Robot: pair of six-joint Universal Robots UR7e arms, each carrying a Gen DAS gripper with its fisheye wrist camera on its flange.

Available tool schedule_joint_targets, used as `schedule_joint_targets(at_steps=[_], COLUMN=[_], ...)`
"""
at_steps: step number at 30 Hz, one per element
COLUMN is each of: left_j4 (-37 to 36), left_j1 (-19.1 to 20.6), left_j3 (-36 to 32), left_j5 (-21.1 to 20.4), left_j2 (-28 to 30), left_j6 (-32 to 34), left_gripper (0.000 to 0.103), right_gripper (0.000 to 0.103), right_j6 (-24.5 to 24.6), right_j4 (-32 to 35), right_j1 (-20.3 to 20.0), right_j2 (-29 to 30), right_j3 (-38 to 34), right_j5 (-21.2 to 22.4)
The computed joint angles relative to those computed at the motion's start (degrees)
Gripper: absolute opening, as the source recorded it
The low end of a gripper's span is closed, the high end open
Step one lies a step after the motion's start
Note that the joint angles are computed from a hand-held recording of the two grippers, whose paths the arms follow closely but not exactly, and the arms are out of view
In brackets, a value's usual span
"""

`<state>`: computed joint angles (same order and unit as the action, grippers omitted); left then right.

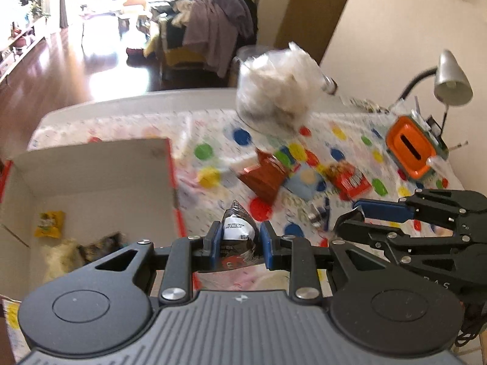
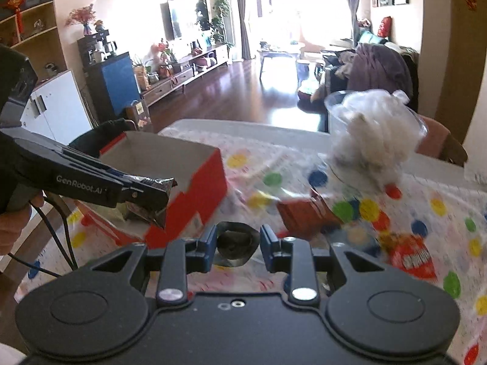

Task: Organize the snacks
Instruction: 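Carry the wrapped candy and dark candy over the open cardboard box with both tools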

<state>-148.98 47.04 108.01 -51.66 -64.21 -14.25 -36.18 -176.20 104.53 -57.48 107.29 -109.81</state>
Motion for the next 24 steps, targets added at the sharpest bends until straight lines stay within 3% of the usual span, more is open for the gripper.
schedule_joint_targets(at_steps=[16,24], left_j4=[-0.3,1.9], left_j1=[3.7,7.4], left_j3=[1.4,0.2], left_j5=[6.9,10.0], left_j2=[-7.4,-8.8], left_j6=[2.3,3.4], left_gripper=[0.026,0.026], right_gripper=[0.029,0.029], right_j6=[1.0,1.6], right_j4=[1.8,5.3], right_j1=[5.2,6.5], right_j2=[13.0,20.5], right_j3=[-12.2,-20.1], right_j5=[0.1,-2.6])
